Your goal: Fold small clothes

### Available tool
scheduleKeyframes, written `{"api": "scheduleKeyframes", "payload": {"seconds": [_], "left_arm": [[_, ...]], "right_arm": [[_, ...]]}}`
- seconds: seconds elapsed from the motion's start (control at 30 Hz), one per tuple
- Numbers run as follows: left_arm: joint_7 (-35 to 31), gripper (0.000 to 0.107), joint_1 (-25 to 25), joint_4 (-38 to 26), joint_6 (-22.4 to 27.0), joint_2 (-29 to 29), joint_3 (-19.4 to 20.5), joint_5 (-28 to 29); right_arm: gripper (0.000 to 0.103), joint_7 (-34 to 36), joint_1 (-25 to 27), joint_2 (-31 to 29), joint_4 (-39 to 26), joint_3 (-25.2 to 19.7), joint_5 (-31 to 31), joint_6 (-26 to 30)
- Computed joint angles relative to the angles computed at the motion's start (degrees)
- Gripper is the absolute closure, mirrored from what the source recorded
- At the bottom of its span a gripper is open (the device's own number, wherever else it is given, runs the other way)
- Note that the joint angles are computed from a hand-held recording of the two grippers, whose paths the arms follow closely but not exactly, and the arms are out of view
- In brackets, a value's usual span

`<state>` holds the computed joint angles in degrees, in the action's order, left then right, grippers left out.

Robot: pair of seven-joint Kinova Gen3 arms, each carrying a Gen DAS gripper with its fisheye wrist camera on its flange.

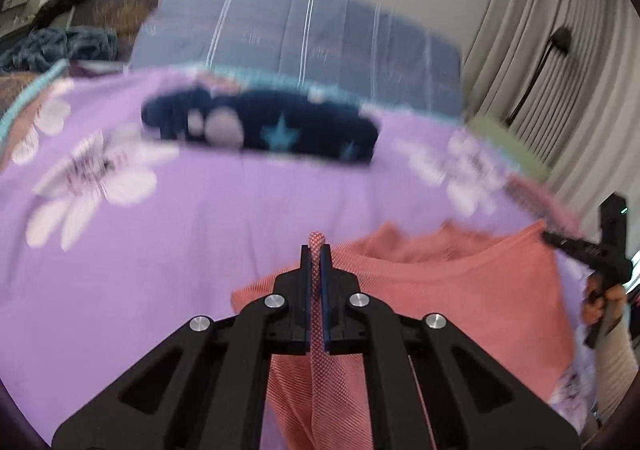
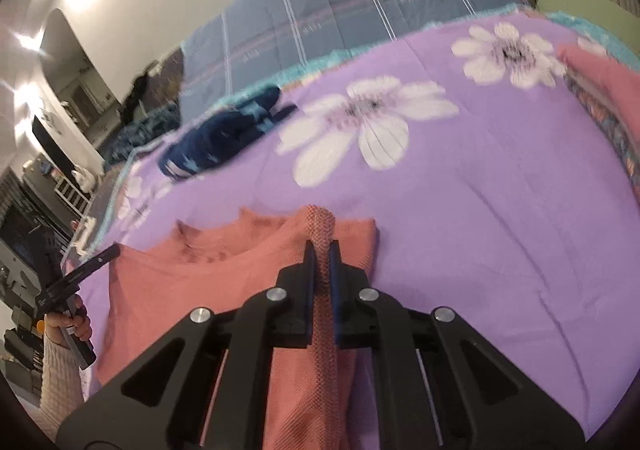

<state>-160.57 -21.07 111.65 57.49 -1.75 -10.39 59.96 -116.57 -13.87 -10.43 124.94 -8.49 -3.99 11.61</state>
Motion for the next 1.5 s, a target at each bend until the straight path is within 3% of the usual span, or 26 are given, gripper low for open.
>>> {"api": "scheduleKeyframes", "payload": {"seconds": [0.07,0.17,0.23,0.37,0.43,0.47,0.53,0.57,0.6,0.7,0.77,0.83,1.0,1.17,1.27,1.43,1.47,1.5], "left_arm": [[-0.8,0.104,-0.2,-0.2,0.8,-2.4,-0.9,0.7],[-0.6,0.104,0.7,-1.2,-0.1,-3.4,-1.2,0.8],[1.7,0.104,2.2,-2.4,-3.8,-2.5,0.2,-1.4],[9.9,0.102,6.3,-5.0,-12.6,3.7,3.4,-10.2],[13.7,0.098,8.1,-5.3,-14.1,6.7,2.4,-12.4],[14.3,0.097,7.4,-4.9,-13.5,7.2,2.2,-12.2],[12.6,0.085,3.0,-3.1,-10.8,5.6,3.4,-8.9],[10.4,0.071,1.2,-0.9,-10.5,3.6,3.1,-6.8],[8.0,0.064,0.4,0.6,-9.8,2.2,2.1,-5.2],[2.9,0.064,0.9,4.6,-3.6,-3.2,-5.3,-4.3],[1.6,0.062,2.0,6.8,1.1,-6.6,-10.6,-6.7],[1.1,0.059,1.7,8.8,5.7,-9.1,-14.1,-9.9],[1.4,0.059,-6.2,11.9,12.8,-12.7,-11.6,-17.5],[3.3,0.057,-4.6,13.6,13.1,-14.3,-11.9,-21.5],[4.9,0.052,-3.2,15.4,9.4,-16.6,-10.3,-22.8],[5.3,0.052,-0.4,16.2,7.8,-16.6,-12.2,-21.8],[5.6,0.060,-0.1,16.4,7.3,-16.5,-12.2,-21.6],[6.9,0.103,-0.5,16.5,5.8,-16.9,-11.3,-21.5]], "right_arm": [[0.097,-1.3,2.0,-1.4,0.1,-2.0,1.3,-1.3],[0.097,-4.2,-1.3,-0.5,-1.5,1.4,4.6,-2.1],[0.097,-8.4,-5.6,2.3,-3.7,5.5,9.3,-0.9],[0.091,-16.7,-9.2,12.0,-10.4,9.0,18.6,6.3],[0.088,-21.3,-7.4,14.2,-11.5,6.7,22.3,9.4],[0.088,-22.7,-5.1,13.7,-10.8,4.0,23.0,9.6],[0.086,-22.8,-1.4,10.3,-7.7,-0.3,24.2,8.7],[0.086,-21.7,-1.0,8.4,-6.6,-1.0,23.9,9.3],[0.086,-21.2,-1.6,6.9,-5.3,-0.7,24.0,8.9],[0.085,-18.0,-2.8,-1.1,0.3,-0.4,19.1,10.1],[0.085,-14.8,-4.2,-5.8,3.9,0.2,14.4,10.7],[0.085,-13.9,-4.0,-10.3,7.2,-2.0,11.0,12.4],[0.081,-12.5,-5.4,-17.5,12.4,-5.3,2.8,14.9],[0.075,-11.7,-4.6,-20.5,13.7,-8.2,-0.5,15.2],[0.069,-11.2,-4.6,-19.7,14.3,-8.7,-2.2,13.7],[0.068,-13.8,-1.0,-18.7,15.0,-13.5,-1.8,11.3],[0.085,-14.3,0.2,-18.7,15.2,-14.2,-1.4,10.5],[0.096,-15.2,1.6,-18.8,15.2,-15.3,-0.5,10.6]]}}
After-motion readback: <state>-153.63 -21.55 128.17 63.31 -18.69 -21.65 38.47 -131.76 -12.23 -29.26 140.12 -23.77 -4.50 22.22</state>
